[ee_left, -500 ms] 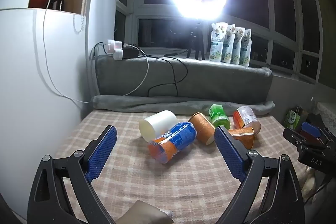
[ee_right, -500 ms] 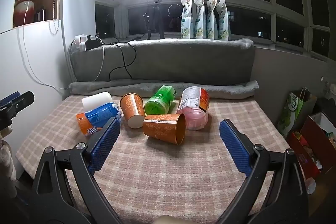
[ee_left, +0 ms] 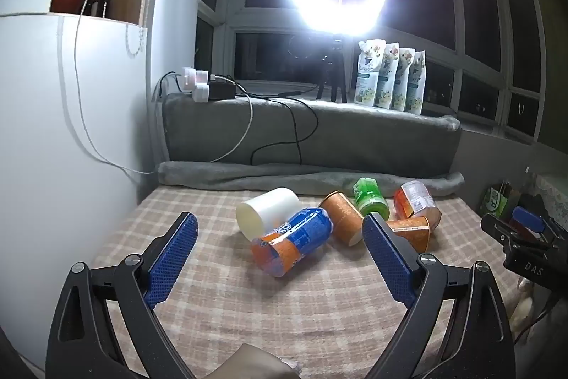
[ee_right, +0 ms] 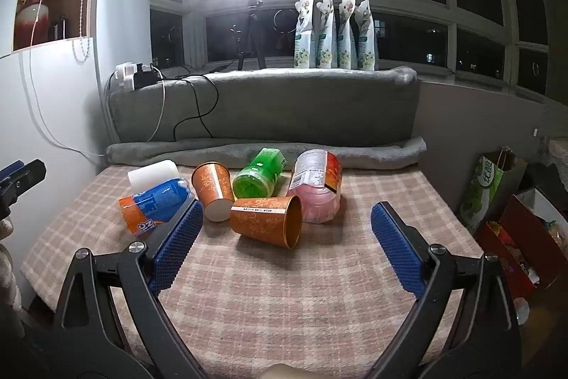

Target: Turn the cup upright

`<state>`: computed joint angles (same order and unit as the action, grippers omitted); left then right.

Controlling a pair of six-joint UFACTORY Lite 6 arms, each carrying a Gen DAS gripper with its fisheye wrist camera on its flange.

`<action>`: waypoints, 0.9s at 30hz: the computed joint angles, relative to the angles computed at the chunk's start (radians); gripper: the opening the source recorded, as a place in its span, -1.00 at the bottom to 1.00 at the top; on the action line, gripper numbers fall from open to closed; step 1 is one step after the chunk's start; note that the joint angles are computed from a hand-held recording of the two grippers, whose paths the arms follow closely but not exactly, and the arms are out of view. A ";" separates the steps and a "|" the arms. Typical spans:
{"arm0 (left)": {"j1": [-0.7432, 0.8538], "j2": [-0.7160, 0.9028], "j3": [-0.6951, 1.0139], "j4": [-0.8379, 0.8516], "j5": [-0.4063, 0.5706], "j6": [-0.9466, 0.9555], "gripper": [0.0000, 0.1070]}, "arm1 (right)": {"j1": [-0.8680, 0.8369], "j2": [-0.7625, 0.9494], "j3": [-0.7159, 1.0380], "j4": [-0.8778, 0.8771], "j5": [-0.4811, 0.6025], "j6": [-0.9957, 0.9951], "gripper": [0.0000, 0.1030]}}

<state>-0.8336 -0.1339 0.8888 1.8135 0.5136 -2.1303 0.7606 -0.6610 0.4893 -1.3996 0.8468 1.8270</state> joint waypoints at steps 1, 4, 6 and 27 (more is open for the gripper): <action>0.002 -0.004 -0.003 0.002 -0.002 -0.003 0.76 | 0.004 0.001 0.001 -0.002 0.009 0.003 0.89; -0.009 0.003 0.005 0.003 0.008 -0.010 0.76 | 0.016 0.001 0.006 -0.006 0.036 0.007 0.89; -0.013 0.007 0.008 -0.001 0.013 -0.006 0.76 | 0.018 0.002 0.007 -0.010 0.047 0.012 0.89; -0.005 -0.013 0.004 0.005 0.015 -0.023 0.76 | 0.042 0.021 0.045 -0.081 0.125 0.063 1.00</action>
